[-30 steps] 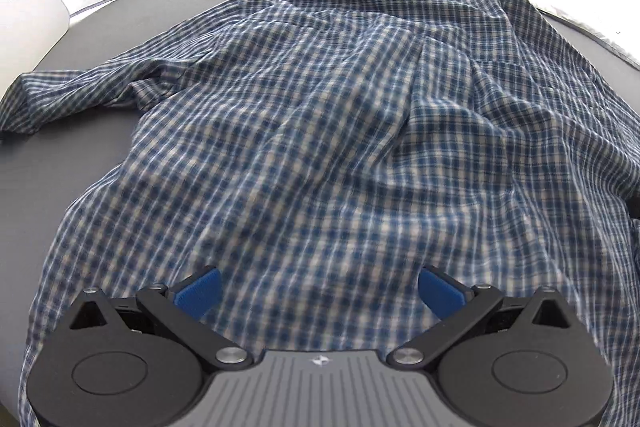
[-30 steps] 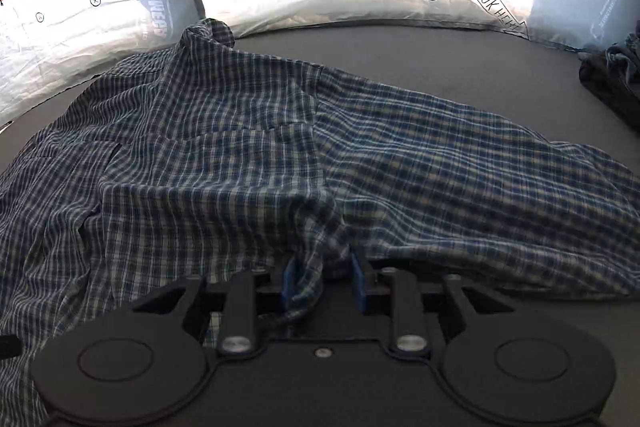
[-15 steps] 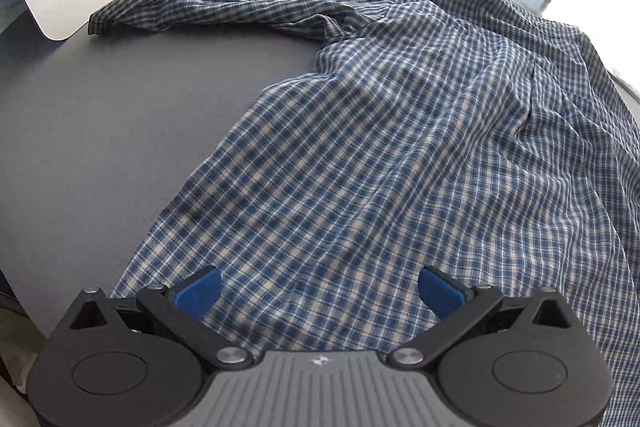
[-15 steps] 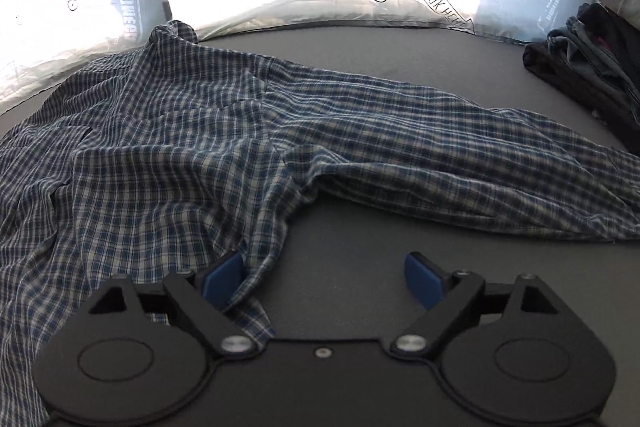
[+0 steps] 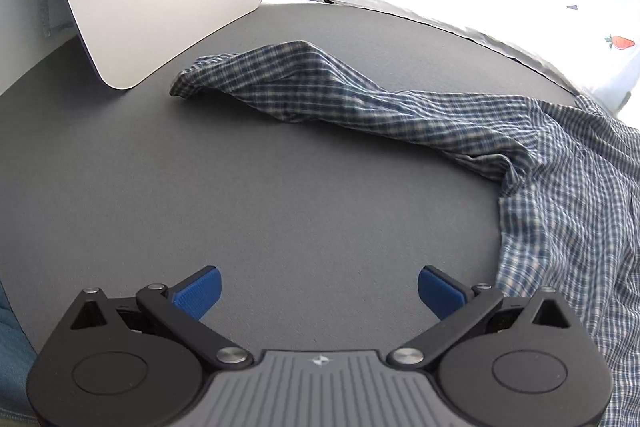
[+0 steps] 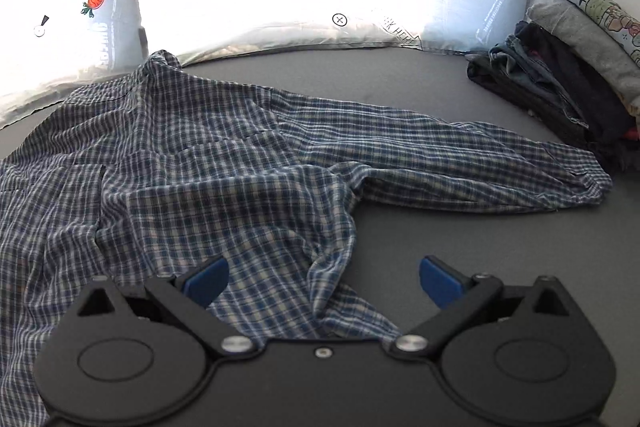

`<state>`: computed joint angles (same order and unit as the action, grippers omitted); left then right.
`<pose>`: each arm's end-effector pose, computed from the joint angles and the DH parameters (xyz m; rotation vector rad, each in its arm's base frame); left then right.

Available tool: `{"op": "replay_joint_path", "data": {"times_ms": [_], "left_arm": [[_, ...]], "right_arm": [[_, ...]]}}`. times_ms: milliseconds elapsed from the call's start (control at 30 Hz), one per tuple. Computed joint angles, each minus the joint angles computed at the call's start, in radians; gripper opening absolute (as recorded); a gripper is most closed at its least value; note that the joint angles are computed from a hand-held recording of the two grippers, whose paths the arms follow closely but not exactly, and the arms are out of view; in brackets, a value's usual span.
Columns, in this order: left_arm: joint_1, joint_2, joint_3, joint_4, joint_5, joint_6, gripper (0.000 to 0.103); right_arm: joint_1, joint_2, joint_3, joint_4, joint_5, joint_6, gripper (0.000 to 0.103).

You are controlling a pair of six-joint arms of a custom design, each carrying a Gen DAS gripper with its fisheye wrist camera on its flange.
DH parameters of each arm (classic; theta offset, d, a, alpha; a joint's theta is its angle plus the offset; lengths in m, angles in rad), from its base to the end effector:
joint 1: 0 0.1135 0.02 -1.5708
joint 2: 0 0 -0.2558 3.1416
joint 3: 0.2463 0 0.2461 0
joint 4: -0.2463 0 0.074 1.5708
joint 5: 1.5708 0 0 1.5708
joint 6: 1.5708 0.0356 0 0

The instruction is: Fold clothes

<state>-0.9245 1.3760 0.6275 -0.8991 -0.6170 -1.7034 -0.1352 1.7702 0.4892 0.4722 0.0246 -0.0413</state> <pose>0.1238 -0.1299 0.1433 -0.9383 2.3685 0.3009 0.2694 -0.0375 0.0734 0.1235 2.3790 -0.1133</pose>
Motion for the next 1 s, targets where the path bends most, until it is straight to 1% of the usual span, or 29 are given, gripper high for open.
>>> {"op": "replay_joint_path", "data": {"times_ms": [33,100,133,200,267,333,467,567,633,700,800,900,1000], "left_arm": [[0.030,-0.051,-0.039,0.014,-0.008,0.038,0.103],[0.111,-0.146,-0.113,0.075,-0.002,0.154,0.103],[0.158,-0.194,-0.148,0.108,0.006,0.220,0.103],[0.264,-0.253,-0.201,0.199,0.045,0.387,0.103],[0.362,-0.265,-0.220,0.277,0.094,0.542,0.103],[0.428,-0.270,-0.231,0.355,0.136,0.663,0.103],[0.526,-0.244,-0.239,0.540,0.184,0.851,0.103],[0.613,-0.175,-0.237,0.705,0.256,0.970,0.100],[0.668,-0.095,-0.212,0.783,0.295,1.027,0.092],[0.716,-0.016,-0.179,0.838,0.330,1.068,0.075],[0.791,0.083,-0.125,0.876,0.380,1.113,0.064],[0.868,0.136,-0.083,0.901,0.419,1.166,0.060],[0.942,0.220,-0.013,0.941,0.453,1.242,0.060]], "right_arm": [[0.040,-0.014,-0.020,0.002,-0.002,0.028,0.103],[0.152,-0.011,-0.046,0.013,0.002,0.040,0.103],[0.211,-0.003,-0.045,0.006,0.020,0.061,0.103],[0.327,0.021,-0.025,-0.030,0.070,0.125,0.103],[0.425,0.045,0.011,-0.082,0.101,0.189,0.103],[0.492,0.058,0.052,-0.137,0.098,0.215,0.103],[0.581,0.107,0.149,-0.214,0.144,0.189,0.103],[0.588,0.184,0.248,-0.259,0.156,0.176,0.103],[0.568,0.234,0.320,-0.293,0.144,0.172,0.103],[0.549,0.279,0.394,-0.334,0.132,0.174,0.103],[0.524,0.322,0.482,-0.403,0.107,0.213,0.103],[0.510,0.340,0.510,-0.416,0.098,0.259,0.103],[0.510,0.344,0.506,-0.399,0.103,0.243,0.103]]}}
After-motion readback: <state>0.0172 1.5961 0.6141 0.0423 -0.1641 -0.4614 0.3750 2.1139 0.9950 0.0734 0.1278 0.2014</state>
